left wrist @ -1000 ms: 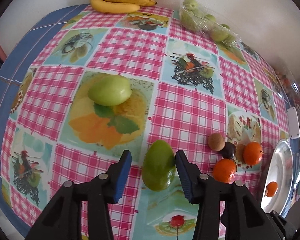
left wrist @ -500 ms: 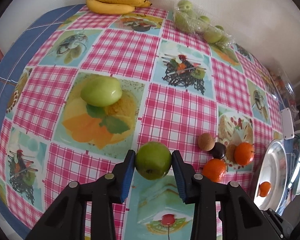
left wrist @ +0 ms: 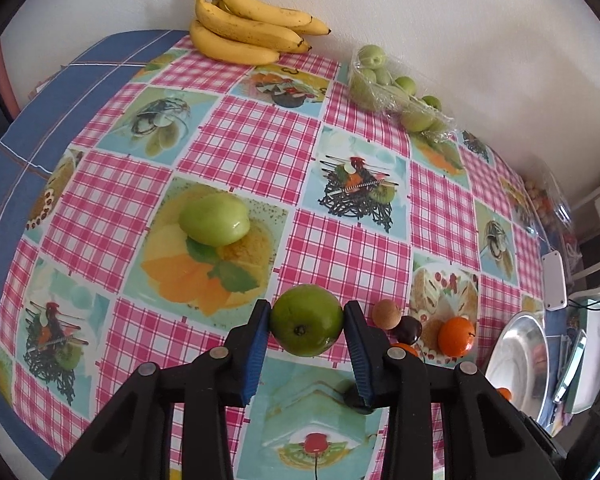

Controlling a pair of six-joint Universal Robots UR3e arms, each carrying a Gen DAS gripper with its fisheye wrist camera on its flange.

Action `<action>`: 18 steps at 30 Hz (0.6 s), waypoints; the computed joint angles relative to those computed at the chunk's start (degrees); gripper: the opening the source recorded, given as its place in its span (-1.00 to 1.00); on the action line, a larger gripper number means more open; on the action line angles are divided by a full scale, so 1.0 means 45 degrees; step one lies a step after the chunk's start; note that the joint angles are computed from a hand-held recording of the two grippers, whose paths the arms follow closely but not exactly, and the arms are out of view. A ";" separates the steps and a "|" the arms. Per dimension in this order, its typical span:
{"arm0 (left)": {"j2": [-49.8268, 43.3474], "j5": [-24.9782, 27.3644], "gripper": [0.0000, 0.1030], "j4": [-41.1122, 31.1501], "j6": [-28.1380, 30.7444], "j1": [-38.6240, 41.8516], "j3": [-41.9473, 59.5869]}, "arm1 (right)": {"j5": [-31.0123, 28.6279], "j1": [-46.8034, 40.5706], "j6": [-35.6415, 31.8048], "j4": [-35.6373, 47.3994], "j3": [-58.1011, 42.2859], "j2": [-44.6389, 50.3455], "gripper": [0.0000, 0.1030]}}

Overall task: Organize fruits
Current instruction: 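Carry mango and plum over the steel bowl and open both tools to release them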

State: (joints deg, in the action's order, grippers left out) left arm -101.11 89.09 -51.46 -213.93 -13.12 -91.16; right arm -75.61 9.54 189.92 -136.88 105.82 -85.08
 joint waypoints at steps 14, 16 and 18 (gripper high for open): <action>-0.1078 0.0158 -0.23 -0.0404 -0.0067 -0.1389 0.1788 | -0.0014 -0.3601 0.0348 0.0824 0.1996 -0.2353 -0.44; -0.1304 0.0159 -0.23 -0.0492 -0.0047 -0.1614 0.2128 | 0.0005 -0.3956 0.0246 0.0892 0.2241 -0.2649 -0.44; -0.1586 0.0202 -0.23 -0.0634 -0.0053 -0.1896 0.2549 | 0.0529 -0.4525 0.0049 0.1026 0.2568 -0.2993 -0.44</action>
State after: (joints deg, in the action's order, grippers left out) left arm -108.25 90.00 -54.31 -214.17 -21.65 -79.70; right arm -73.23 -10.82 190.14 -132.26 117.38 -98.55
